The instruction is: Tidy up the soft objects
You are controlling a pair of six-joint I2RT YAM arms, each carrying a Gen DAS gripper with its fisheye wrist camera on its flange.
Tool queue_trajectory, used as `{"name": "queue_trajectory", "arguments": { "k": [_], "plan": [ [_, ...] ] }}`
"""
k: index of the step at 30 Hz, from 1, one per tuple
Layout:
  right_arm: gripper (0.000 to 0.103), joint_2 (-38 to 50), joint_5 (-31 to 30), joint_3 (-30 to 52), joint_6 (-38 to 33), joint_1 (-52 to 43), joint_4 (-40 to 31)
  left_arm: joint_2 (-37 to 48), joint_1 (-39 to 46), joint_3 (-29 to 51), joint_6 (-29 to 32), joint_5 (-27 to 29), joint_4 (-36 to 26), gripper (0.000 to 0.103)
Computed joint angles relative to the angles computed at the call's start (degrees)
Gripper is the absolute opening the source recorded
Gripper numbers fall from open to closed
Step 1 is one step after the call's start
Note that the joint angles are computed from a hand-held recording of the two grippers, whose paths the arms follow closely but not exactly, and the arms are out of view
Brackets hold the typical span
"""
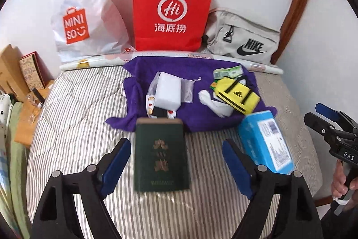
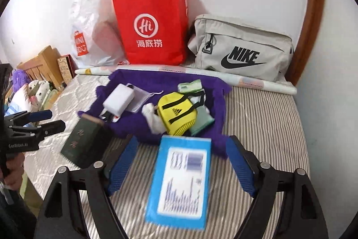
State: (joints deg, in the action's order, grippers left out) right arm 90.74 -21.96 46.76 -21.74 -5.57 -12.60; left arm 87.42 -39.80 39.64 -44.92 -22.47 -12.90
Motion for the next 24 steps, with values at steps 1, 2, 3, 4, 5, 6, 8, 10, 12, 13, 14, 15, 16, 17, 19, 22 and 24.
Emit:
{"name": "queue_trajectory", "arguments": {
  "k": [1,2,3,4,5,6,8,10,12,13,14,15,16,17,19,22,24],
  "plan": [
    [0.092,-2.48,-0.51,-1.94,-0.04,-0.60,0.18,-1.35,-2.04,-0.56,-1.67,-1.34,-1.16,0.083],
    [0.093,-4.98,-0.80,-3.83,-0.17,-0.99,0.34,-2.55,-4.09,-1.02,-3.36,-2.73,-2.35,0.083],
    [0.095,-8.31,-1.26,-6.11,-0.79,-1.63,0.06,-3.80,-6.45,-1.40,-5.19,-4.27,-3.66,0.083],
    [0.096,-10.75,-1.49,-7.58,-1.08,-2.18,-0.52,-4.57,-8.10,-1.61,-6.56,-5.21,-4.61,0.084],
    [0.098,-12.92,-1.81,-8.78,-1.27,-2.80,-1.25,-5.45,-10.60,-1.56,-8.80,-6.73,-6.48,0.084],
    [0.099,-15.95,-2.81,-10.50,-1.60,-3.85,-2.11,-5.86,-12.48,-1.38,-10.56,-8.11,-7.98,0.084],
    [0.101,-19.61,-4.04,-12.48,-2.02,-5.41,-3.40,-6.07,-16.03,-0.69,-14.48,-10.92,-11.14,0.084],
    [0.102,-24.17,-5.48,-15.03,-2.96,-7.41,-5.27,-5.93,-19.74,0.42,-18.74,-13.78,-14.80,0.084],
    [0.103,-28.84,-7.07,-17.17,-4.62,-9.85,-8.17,-5.53,-23.57,1.62,-22.93,-16.62,-18.51,0.085],
    [0.103,-30.60,-7.72,-17.79,-5.49,-10.85,-9.58,-5.28,-24.91,1.99,-24.64,-17.67,-19.65,0.085],
    [0.103,-32.66,-8.74,-18.52,-6.83,-12.24,-11.36,-4.96,-26.76,2.52,-27.29,-18.88,-21.46,0.085],
    [0.103,-34.57,-9.71,-19.17,-7.95,-13.67,-12.90,-4.66,-28.40,2.94,-29.50,-19.73,-22.92,0.085],
    [0.103,-36.25,-10.53,-19.61,-8.77,-14.88,-14.39,-4.40,-29.61,3.23,-30.94,-20.23,-23.77,0.085],
    [0.103,-37.70,-11.49,-19.97,-9.71,-16.26,-15.86,-4.03,-30.90,3.57,-32.48,-20.60,-24.70,0.085],
    [0.103,-40.28,-13.87,-20.64,-12.36,-19.56,-19.31,-2.30,-33.37,5.03,-35.63,-21.48,-27.30,0.085],
    [0.103,-43.34,-16.81,-21.41,-16.62,-24.44,-23.99,0.07,-36.04,6.90,-39.14,-22.25,-29.95,0.085],
    [0.103,-44.32,-18.56,-21.70,-19.25,-27.50,-26.39,1.37,-37.47,7.84,-41.15,-22.68,-31.08,0.085]
  ]
}}
